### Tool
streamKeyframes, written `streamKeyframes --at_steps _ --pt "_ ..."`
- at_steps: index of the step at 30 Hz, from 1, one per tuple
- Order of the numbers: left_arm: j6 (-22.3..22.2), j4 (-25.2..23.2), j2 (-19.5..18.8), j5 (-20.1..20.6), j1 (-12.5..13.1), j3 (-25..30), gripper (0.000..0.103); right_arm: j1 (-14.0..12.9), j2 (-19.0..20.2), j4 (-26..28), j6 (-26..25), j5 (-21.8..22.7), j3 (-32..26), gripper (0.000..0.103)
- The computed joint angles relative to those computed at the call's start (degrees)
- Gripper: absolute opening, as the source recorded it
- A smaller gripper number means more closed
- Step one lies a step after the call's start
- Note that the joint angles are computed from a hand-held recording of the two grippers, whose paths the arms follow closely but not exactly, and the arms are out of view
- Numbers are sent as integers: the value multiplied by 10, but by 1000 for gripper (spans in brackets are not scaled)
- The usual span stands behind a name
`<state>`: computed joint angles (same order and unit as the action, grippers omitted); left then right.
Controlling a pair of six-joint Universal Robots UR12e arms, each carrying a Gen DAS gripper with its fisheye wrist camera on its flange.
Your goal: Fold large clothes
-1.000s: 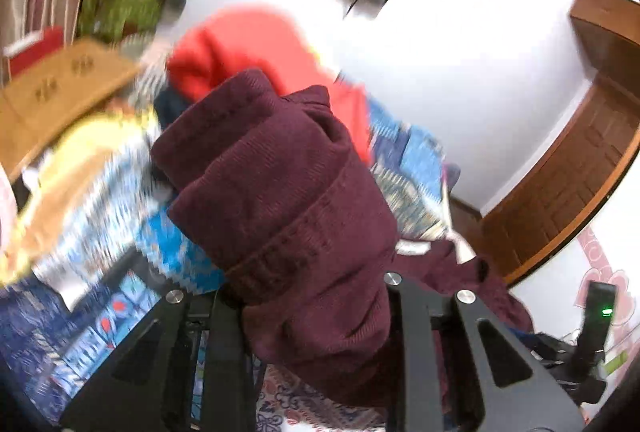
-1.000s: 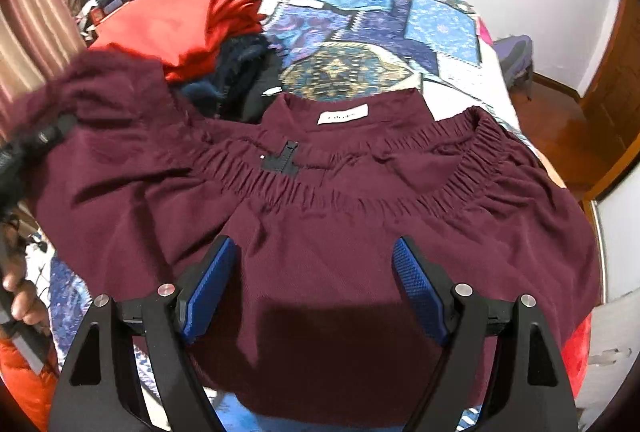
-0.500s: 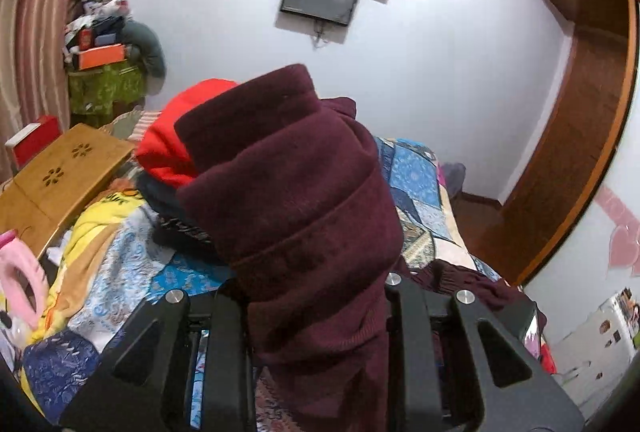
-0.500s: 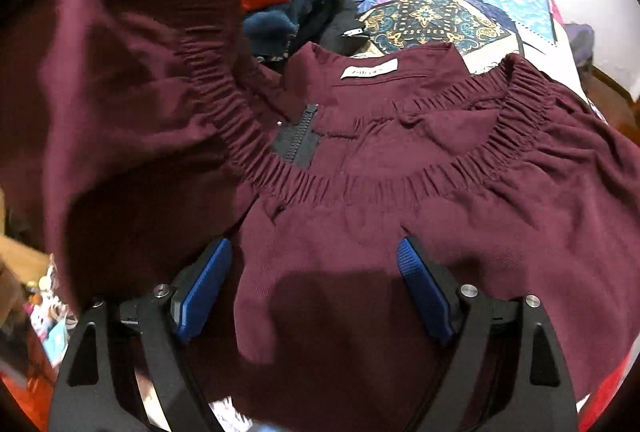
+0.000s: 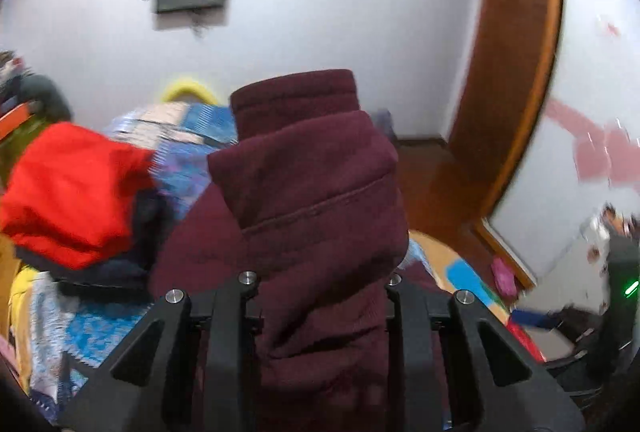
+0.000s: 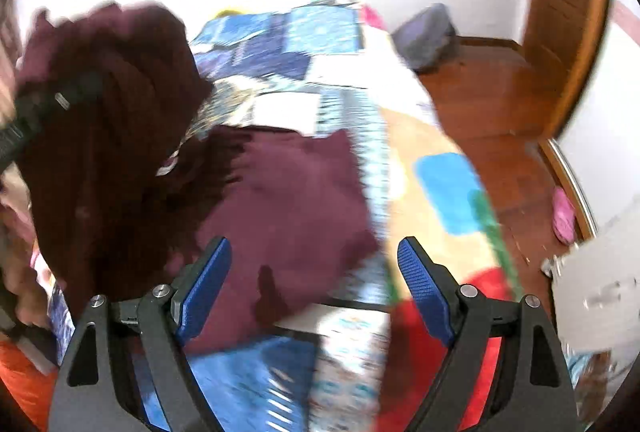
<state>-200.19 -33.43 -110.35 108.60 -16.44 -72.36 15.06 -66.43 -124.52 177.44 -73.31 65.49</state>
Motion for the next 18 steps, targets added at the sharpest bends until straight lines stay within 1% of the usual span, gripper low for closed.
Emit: streamKeyframes --at_steps 1,3,5,6,9,11,14,16,18 --pt "2 -15 -8 -11 -3 10 24 -5 -5 -3 8 -2 6 83" --pt "8 -61 -23 -52 -7 27 24 -12 -13 -13 20 -11 19 83" --pt "13 -85 -28 -91 -9 28 24 -15 -19 -24 29 -18 29 83" --pt "18 -96 -30 -103 -13 28 24 -17 -21 -28 34 -19 33 83" --pt "49 -112 -32 -97 -27 23 24 -18 -22 -33 41 -19 36 83" --pt "70 -123 -30 -99 -31 22 25 -15 -21 -34 41 -22 34 83" --pt "71 -119 -17 -125 -24 1 26 -13 -21 -38 34 -18 30 83" --pt "68 -130 -14 -139 -21 3 28 -15 -25 -47 27 -11 34 83" --pt "70 -136 -7 -158 -16 -2 37 -15 -27 -57 19 6 35 83"
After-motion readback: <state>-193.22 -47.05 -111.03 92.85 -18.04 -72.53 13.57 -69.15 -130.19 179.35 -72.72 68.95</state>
